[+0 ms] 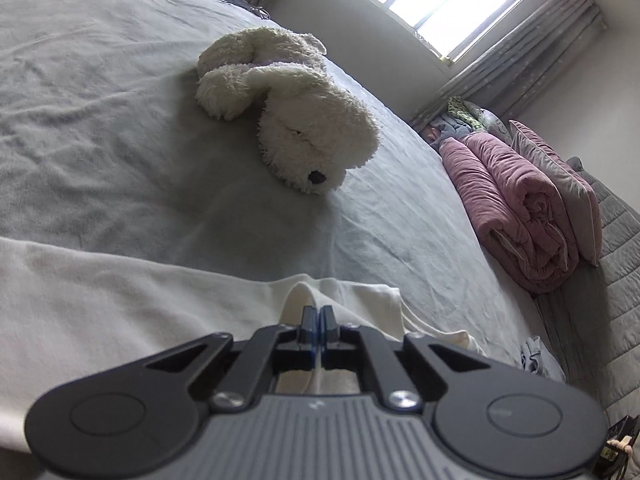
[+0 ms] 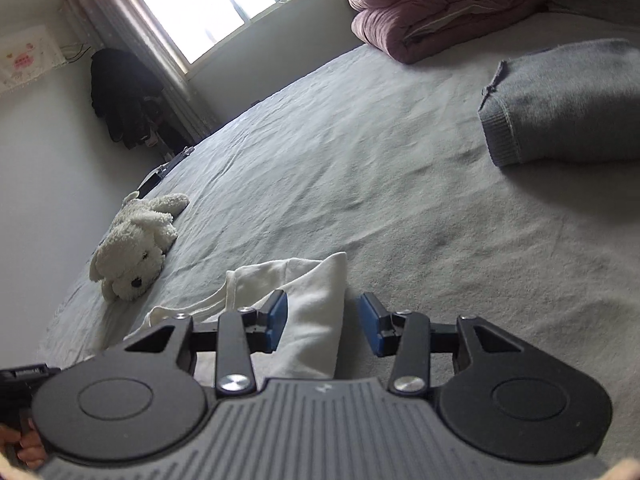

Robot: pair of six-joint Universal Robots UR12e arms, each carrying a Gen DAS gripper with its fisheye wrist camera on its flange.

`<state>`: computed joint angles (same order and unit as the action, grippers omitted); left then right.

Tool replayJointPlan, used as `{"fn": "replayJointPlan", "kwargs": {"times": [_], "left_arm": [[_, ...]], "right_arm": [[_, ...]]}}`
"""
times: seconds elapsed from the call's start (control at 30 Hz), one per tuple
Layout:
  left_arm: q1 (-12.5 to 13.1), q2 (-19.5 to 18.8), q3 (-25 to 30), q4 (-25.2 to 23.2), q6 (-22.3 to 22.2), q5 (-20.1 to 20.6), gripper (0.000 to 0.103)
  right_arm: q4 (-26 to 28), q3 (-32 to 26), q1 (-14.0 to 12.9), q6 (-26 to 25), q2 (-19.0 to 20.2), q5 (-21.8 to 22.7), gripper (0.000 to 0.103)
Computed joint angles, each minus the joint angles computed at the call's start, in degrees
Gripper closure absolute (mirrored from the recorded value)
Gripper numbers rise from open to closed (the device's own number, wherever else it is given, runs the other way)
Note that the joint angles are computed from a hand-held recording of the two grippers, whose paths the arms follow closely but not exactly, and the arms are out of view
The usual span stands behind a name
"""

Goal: Fold clothes

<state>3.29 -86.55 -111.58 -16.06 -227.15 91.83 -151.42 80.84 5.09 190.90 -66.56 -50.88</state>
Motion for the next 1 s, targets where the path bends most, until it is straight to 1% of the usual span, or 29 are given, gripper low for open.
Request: {"fn": "replayJointPlan", "kwargs": {"times": [0.1, 0.17, 0.2, 0.3, 0.33, 0.37, 0.43, 0.5, 0.53, 0.57, 0.6, 0.63, 0.67, 0.7, 0.73, 0.8, 0.87, 0.97, 1.0], "left_arm": [[-0.17, -0.09, 0.0, -0.01, 0.04, 0.05, 0.102], [0.0, -0.12, -0.17, 0.8, -0.11, -0.83, 0.102], [0.18, -0.17, -0.23, 1.6, -0.2, -1.75, 0.102], [0.51, -0.52, -0.12, 3.46, -0.17, -4.03, 0.102], [0.35, -0.79, 0.21, 3.22, 0.26, -3.82, 0.102], [0.07, -1.09, 0.74, 2.1, 1.02, -3.03, 0.102], [-0.42, -1.69, 1.62, -0.77, 2.56, -1.5, 0.102], [-0.65, -1.99, 2.05, -2.97, 3.48, -0.71, 0.101], [-0.66, -2.02, 2.08, -3.82, 3.73, -0.61, 0.101], [-0.67, -2.01, 2.1, -4.59, 3.91, -0.53, 0.1], [-0.61, -1.71, 2.02, -4.79, 3.72, -0.67, 0.096], [-0.57, -1.41, 1.96, -5.04, 3.53, -0.77, 0.086], [-0.62, -1.1, 2.04, -5.62, 3.47, -0.46, 0.079], [-0.75, -0.8, 2.14, -6.06, 3.47, 0.06, 0.072], [-0.89, -0.53, 2.31, -6.69, 3.61, 0.35, 0.072], [-1.16, -0.07, 2.6, -7.86, 3.92, 0.52, 0.072], [-1.6, 0.18, 2.72, -8.81, 4.2, 0.35, 0.072], [-2.37, 0.27, 2.97, -10.79, 4.71, 0.52, 0.074], [-2.7, 0.13, 3.14, -11.78, 4.99, 0.92, 0.08]], "right_arm": [[0.84, -1.63, 0.59, 3.16, 1.58, -0.85, 0.06], [0.42, -2.21, 0.93, 3.82, 2.15, -1.29, 0.099], [-0.8, -2.17, 0.86, 4.4, 2.22, -1.6, 0.097], [-4.82, -2.0, 0.54, 6.41, 2.4, -2.66, 0.098], [-4.16, -2.22, 0.5, 6.24, 2.54, -3.04, 0.098], [-3.12, -2.51, 0.47, 5.94, 2.7, -3.43, 0.098], [-0.62, -2.79, 0.96, 2.64, 2.83, -5.21, 0.098], [-0.73, -2.5, 1.31, 1.22, 2.79, -6.21, 0.097], [-0.41, -2.54, 1.37, 1.24, 2.73, -6.26, 0.093], [0.0, -2.57, 1.38, 1.31, 2.57, -6.35, 0.092], [0.72, -2.56, 1.39, 0.79, 2.23, -6.69, 0.087], [1.48, -2.56, 1.41, 0.17, 1.86, -7.08, 0.084], [2.24, -2.46, 1.32, -0.51, 1.46, -7.01, 0.08], [2.9, -2.13, 1.12, -1.02, 0.91, -6.41, 0.063], [3.1, -1.6, 0.9, -1.29, 0.34, -5.44, 0.058], [4.07, -0.55, 0.56, -2.38, -0.9, -3.44, 0.058], [5.87, 0.42, 0.64, -4.8, -2.15, -2.86, 0.058], [8.22, 2.04, 1.32, -10.11, -3.94, -4.67, 0.058], [8.38, 2.64, 1.63, -12.06, -4.42, -5.78, 0.067]]}}
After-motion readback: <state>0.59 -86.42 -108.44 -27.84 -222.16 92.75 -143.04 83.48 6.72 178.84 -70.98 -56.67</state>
